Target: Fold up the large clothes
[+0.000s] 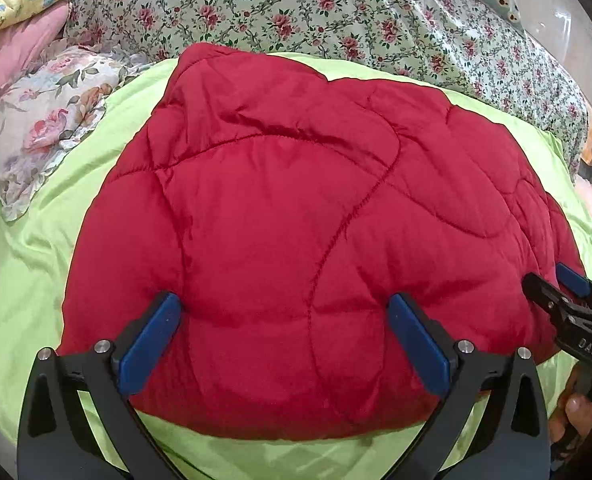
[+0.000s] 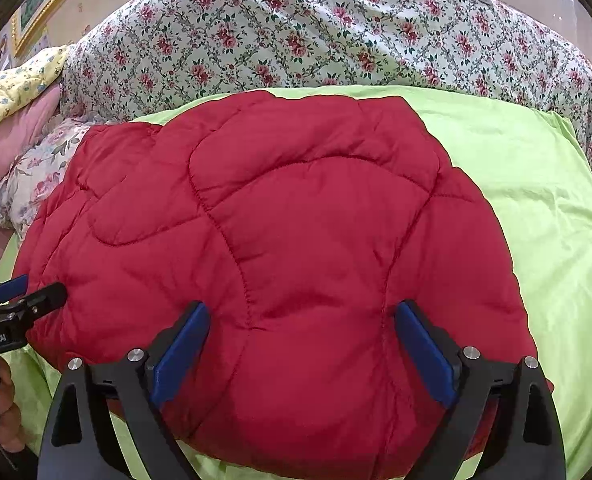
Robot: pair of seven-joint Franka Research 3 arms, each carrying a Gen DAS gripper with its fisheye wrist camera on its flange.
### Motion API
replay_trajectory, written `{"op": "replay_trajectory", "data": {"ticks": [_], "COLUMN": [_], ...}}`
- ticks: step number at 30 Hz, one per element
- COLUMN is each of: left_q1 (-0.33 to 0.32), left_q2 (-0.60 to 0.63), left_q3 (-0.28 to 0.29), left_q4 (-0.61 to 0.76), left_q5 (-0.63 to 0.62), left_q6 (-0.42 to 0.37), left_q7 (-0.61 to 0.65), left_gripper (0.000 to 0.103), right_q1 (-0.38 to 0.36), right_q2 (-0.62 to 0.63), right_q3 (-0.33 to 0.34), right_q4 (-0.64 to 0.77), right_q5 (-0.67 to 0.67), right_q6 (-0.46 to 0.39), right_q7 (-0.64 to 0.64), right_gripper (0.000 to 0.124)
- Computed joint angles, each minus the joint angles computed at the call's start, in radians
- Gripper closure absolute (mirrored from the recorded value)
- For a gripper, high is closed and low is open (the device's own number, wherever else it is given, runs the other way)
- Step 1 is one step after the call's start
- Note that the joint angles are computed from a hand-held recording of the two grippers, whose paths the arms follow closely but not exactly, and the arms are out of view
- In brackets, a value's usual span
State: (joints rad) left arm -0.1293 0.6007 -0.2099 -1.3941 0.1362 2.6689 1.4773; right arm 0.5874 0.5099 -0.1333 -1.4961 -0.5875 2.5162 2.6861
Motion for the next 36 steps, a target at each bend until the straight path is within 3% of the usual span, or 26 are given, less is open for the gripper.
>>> {"op": "replay_trajectory", "data": {"ticks": [6, 12, 20, 28, 31, 33, 36], "left_q1": [-0.007, -0.019, -0.036, -0.049, -0.049, -0.047, -0.037], "left_q2": [0.033, 0.052, 0.102, 0.132, 0.135, 0.132, 0.112], "left_q3": [0.004, 0.013, 0.028, 0.042, 0.042, 0.04, 0.031], "left_q4": [0.061, 0.1, 0.178, 0.22, 0.221, 0.217, 0.189], "left_q5": [0.002, 0.017, 0.036, 0.054, 0.059, 0.058, 0.048], "left_q6": [-0.039, -0.065, -0.095, -0.102, -0.097, -0.097, -0.09], "left_q7": [0.004, 0.004, -0.005, -0.024, -0.027, -0.027, -0.023], "left_gripper": [0.0, 0.0, 0.0, 0.0, 0.0, 0.0, 0.0], "right_q1": [-0.049, -0.055, -0.04, 0.025, -0.009, -0.021, -0.015], "right_q2": [0.026, 0.059, 0.052, -0.062, -0.047, -0.007, 0.023], "right_q3": [0.038, 0.011, -0.027, -0.067, -0.015, 0.011, 0.005], "right_q4": [0.064, 0.085, 0.047, -0.083, -0.058, -0.004, 0.03], "right_q5": [0.106, 0.139, 0.124, -0.052, -0.028, 0.012, 0.016], "right_q6": [-0.052, -0.028, 0.045, 0.12, 0.1, 0.023, -0.017], "right_q7": [-0.146, -0.161, -0.115, 0.059, -0.005, -0.072, -0.105], "right_gripper": [0.029, 0.021, 0.021, 0.023, 0.022, 0.023, 0.021]}}
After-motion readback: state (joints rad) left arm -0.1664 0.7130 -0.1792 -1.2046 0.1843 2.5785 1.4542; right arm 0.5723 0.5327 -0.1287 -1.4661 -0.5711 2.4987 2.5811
